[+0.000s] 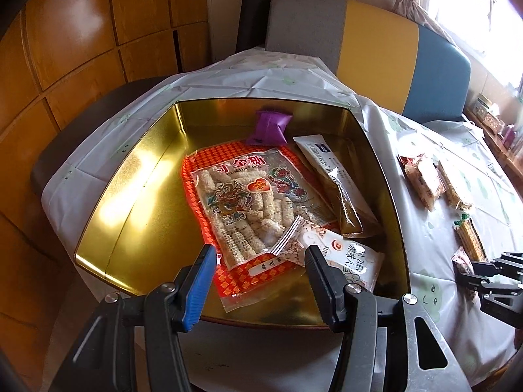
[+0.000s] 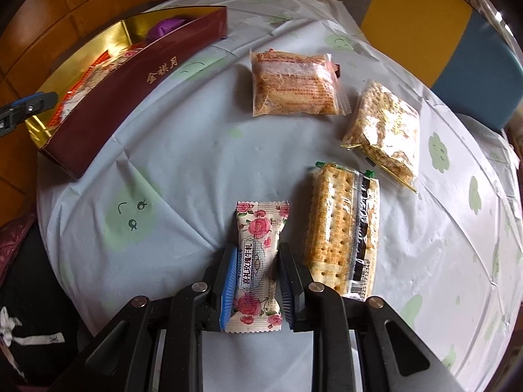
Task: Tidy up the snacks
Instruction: 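Carry the pink floral wrapper with the right gripper and release it in the tray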
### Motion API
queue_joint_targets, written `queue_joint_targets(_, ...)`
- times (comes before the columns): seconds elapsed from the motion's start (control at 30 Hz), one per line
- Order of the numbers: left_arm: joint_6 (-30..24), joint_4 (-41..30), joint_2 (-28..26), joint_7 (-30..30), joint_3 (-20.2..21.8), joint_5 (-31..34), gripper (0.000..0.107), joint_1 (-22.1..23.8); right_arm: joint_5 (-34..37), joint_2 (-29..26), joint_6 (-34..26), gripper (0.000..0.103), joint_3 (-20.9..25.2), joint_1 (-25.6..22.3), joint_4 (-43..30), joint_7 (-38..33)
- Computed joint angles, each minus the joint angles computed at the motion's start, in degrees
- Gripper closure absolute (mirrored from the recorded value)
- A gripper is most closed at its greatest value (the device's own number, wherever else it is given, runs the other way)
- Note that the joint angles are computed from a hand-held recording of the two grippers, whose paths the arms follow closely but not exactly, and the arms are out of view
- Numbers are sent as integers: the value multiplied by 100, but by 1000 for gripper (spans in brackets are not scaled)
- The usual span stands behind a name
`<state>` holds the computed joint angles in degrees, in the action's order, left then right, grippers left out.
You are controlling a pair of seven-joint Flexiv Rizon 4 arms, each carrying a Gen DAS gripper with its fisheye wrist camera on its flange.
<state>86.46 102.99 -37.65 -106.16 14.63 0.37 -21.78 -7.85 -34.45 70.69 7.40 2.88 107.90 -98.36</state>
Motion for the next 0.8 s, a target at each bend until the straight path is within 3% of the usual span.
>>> queue_joint_targets(0.13,81,63,26,36,-67,-14,50,67,-119,33,45,79,-303,314,77,601)
queue_joint_targets(0.37,220,176,60,123,-140,-126,50,142,-93,29,72,83,-319,350,40,1332)
queue_joint_targets(0.57,224,186,35,93,-32,-230,56,95,256,102,242,83,50,78,-102,1460)
queue_joint_targets(0.8,200,185,18,-145,242,-322,56,13,781,37,84,83,781,-131,-670,872)
